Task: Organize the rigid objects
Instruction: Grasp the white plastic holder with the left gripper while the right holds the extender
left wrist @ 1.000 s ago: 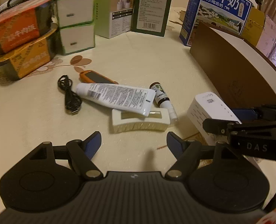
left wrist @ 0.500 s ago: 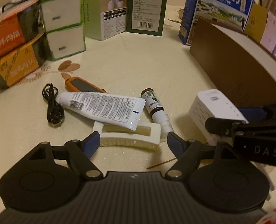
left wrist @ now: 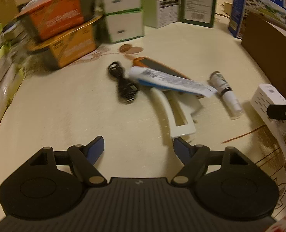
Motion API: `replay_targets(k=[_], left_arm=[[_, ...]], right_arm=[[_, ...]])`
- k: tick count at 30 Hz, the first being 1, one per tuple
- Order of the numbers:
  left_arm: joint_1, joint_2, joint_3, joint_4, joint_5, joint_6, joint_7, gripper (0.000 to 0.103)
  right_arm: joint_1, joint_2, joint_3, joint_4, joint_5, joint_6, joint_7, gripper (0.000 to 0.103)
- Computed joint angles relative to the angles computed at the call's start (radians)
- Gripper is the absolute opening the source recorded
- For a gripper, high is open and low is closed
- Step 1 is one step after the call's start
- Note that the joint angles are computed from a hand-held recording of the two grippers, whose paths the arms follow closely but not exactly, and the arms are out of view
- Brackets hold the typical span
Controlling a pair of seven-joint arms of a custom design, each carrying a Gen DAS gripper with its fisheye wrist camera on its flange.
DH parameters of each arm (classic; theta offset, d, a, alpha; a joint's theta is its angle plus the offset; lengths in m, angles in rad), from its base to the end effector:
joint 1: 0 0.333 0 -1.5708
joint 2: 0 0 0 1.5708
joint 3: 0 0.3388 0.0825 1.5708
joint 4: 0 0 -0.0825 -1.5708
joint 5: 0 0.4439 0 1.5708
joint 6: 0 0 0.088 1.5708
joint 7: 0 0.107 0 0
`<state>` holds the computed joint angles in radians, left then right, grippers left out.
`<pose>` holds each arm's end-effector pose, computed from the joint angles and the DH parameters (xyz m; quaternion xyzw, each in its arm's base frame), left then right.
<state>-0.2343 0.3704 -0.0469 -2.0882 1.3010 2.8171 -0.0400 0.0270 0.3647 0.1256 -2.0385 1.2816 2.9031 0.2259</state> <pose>0.5977 -0.2217 0.2356 -0.7171 0.6186 -0.1899 0.2590 0.6556 0.0400 0.2658 -0.7477 0.5628 -0.1293 0.3279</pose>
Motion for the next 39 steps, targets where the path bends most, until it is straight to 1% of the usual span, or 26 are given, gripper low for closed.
replay_targets(k=[2, 3, 4, 5, 6, 8, 10, 11, 12, 13, 15, 16, 18, 21, 24, 27, 28, 29, 30, 32, 33, 35, 37, 39], left_arm=[[0.015, -0.011, 0.012, -0.014, 0.044, 0.094, -0.048, 0.074], [0.012, -0.011, 0.025, -0.010, 0.100, 0.144, -0.106, 0.074], [0.006, -0.007, 0.041, 0.006, 0.186, 0.192, -0.191, 0.074], [0.007, 0.000, 0.043, 0.024, 0.249, 0.215, -0.251, 0.074], [0.013, 0.009, 0.035, 0.042, 0.282, 0.225, -0.276, 0.074], [0.024, 0.034, 0.014, 0.073, 0.248, 0.206, -0.215, 0.073], [0.033, 0.066, -0.005, 0.099, 0.144, 0.182, -0.087, 0.060], [0.043, 0.081, -0.017, 0.106, 0.071, 0.180, -0.008, 0.057], [0.056, 0.090, -0.030, 0.108, -0.002, 0.176, 0.068, 0.048], [0.060, 0.095, -0.033, 0.108, -0.041, 0.179, 0.108, 0.039], [0.036, 0.088, -0.005, 0.097, -0.047, 0.189, 0.114, 0.033], [0.023, 0.081, 0.012, 0.085, -0.043, 0.201, 0.109, 0.027], [0.004, 0.061, 0.039, 0.054, -0.041, 0.225, 0.088, 0.027], [-0.017, 0.011, 0.057, -0.011, -0.030, 0.224, 0.056, 0.026], [-0.005, -0.045, 0.042, -0.088, -0.036, 0.232, 0.052, 0.026], [0.023, -0.097, 0.003, -0.162, -0.108, 0.229, 0.102, 0.027], [0.027, -0.105, -0.004, -0.173, -0.126, 0.230, 0.112, 0.031], [0.028, -0.110, -0.007, -0.178, -0.136, 0.228, 0.113, 0.036], [0.024, -0.113, -0.005, -0.179, -0.136, 0.227, 0.102, 0.046], [0.015, -0.110, 0.005, -0.165, -0.116, 0.227, 0.071, 0.055], [0.017, -0.106, 0.002, -0.156, -0.123, 0.224, 0.069, 0.057], [0.023, -0.091, 0.000, -0.135, -0.138, 0.233, 0.072, 0.058], [0.035, -0.076, -0.015, -0.117, -0.190, 0.217, 0.120, 0.057], [0.038, -0.063, -0.025, -0.099, -0.233, 0.190, 0.175, 0.053]], right_arm=[[0.001, 0.004, 0.001, 0.005, 0.006, 0.007, -0.002, 0.052], [0.001, 0.006, 0.002, 0.007, 0.006, 0.010, -0.002, 0.052], [0.002, 0.008, 0.002, 0.010, 0.005, 0.011, 0.002, 0.052], [0.002, 0.009, 0.002, 0.013, 0.003, 0.011, 0.004, 0.052], [0.001, 0.009, 0.002, 0.014, 0.003, 0.011, 0.004, 0.052], [-0.002, 0.007, 0.004, 0.013, 0.007, 0.011, 0.000, 0.052], [-0.003, 0.004, 0.003, 0.012, 0.005, 0.008, 0.002, 0.052], [-0.004, 0.001, 0.003, 0.009, 0.006, 0.006, 0.001, 0.052], [-0.005, -0.002, 0.002, 0.005, 0.008, 0.005, -0.001, 0.052], [-0.005, -0.006, 0.001, 0.002, 0.009, 0.003, -0.002, 0.052], [-0.005, -0.012, -0.001, -0.005, 0.009, -0.002, -0.004, 0.052], [-0.005, -0.017, -0.001, -0.010, 0.011, -0.005, -0.007, 0.052], [-0.004, -0.025, -0.006, -0.019, 0.010, -0.015, -0.005, 0.052], [-0.004, -0.041, -0.012, -0.039, 0.012, -0.030, -0.007, 0.052], [0.000, -0.060, -0.022, -0.064, 0.007, -0.043, -0.010, 0.052], [0.006, -0.076, -0.032, -0.090, -0.003, -0.050, -0.004, 0.052], [0.009, -0.080, -0.036, -0.096, -0.009, -0.053, 0.001, 0.052], [0.010, -0.084, -0.038, -0.103, -0.013, -0.054, 0.004, 0.052], [0.012, -0.087, -0.041, -0.107, -0.018, -0.056, 0.009, 0.052], [0.013, -0.093, -0.044, -0.114, -0.021, -0.058, 0.010, 0.052], [0.013, -0.096, -0.044, -0.116, -0.018, -0.058, 0.005, 0.052], [0.012, -0.103, -0.044, -0.119, -0.008, -0.059, -0.007, 0.052], [0.014, -0.107, -0.047, -0.119, -0.002, -0.059, -0.012, 0.052], [0.017, -0.109, -0.047, -0.118, 0.004, -0.055, -0.017, 0.052]])
